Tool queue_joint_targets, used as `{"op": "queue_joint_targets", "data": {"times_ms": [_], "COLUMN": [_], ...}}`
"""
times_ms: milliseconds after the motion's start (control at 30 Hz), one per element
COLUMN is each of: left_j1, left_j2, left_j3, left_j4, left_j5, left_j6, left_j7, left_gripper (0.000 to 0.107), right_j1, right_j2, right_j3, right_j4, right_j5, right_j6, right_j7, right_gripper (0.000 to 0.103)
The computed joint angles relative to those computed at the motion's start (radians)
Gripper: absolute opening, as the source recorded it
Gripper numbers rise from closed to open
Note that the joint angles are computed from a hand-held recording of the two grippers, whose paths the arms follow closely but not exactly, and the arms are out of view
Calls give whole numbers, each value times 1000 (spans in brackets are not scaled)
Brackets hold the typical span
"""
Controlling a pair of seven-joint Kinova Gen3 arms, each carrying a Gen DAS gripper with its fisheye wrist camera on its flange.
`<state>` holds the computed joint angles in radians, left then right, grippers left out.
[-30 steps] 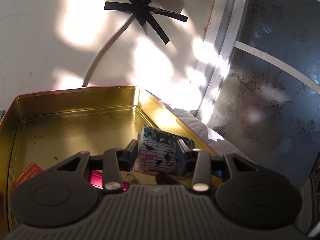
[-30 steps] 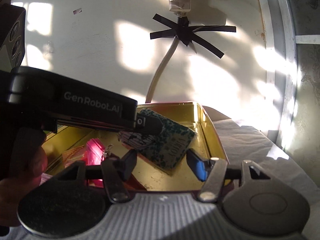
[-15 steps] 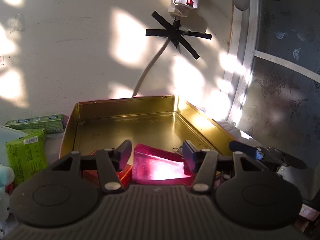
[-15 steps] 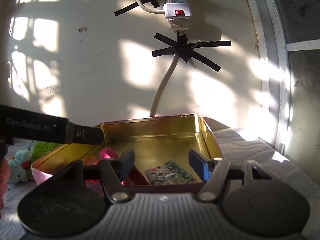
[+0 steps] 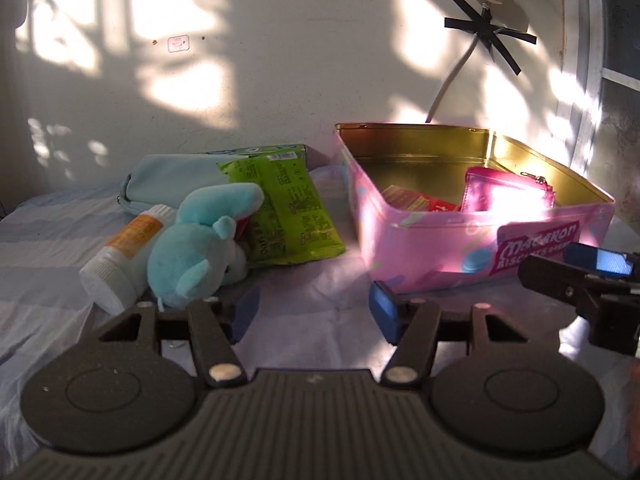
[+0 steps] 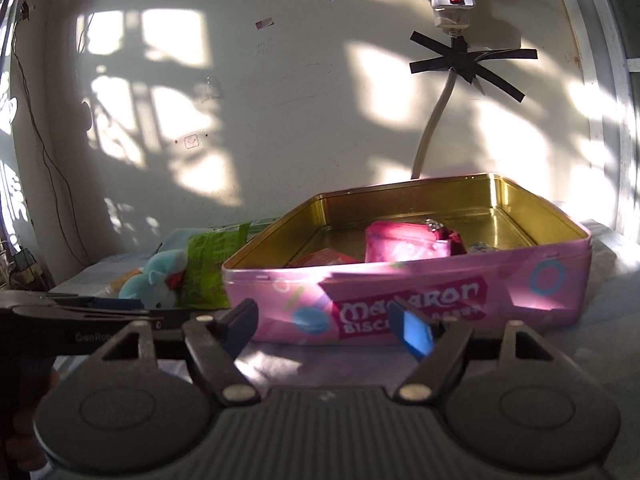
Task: Organize objects
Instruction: 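Move the right gripper toward the teal plush toy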
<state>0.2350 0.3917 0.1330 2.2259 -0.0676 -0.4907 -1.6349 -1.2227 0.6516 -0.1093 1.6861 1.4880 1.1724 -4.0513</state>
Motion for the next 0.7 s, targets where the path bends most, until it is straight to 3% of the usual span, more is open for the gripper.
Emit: {"op": "queue_joint_targets", "data": {"times_ms": [367, 567, 700], "left_j1": [-166, -266, -444], "left_j2": [19, 57, 86], "left_j3": [-33, -41, 72], "left_j4": [46, 24, -15], "left_j5": [-68, -139, -246], "left_j6": [-37, -62, -34], "left_j7": [37, 89, 248], "left_gripper": [64, 64, 64], "right_j1": [19, 20, 14], "right_j2": [110, 178, 220], "right_j3": [35, 62, 97], "right_j4": [-270, -435, -533], "right_j5": [-97, -218, -271], "right_j6": [-233, -272, -285], "right_j7": [324, 541, 647], "right_gripper": [74, 74, 74]}}
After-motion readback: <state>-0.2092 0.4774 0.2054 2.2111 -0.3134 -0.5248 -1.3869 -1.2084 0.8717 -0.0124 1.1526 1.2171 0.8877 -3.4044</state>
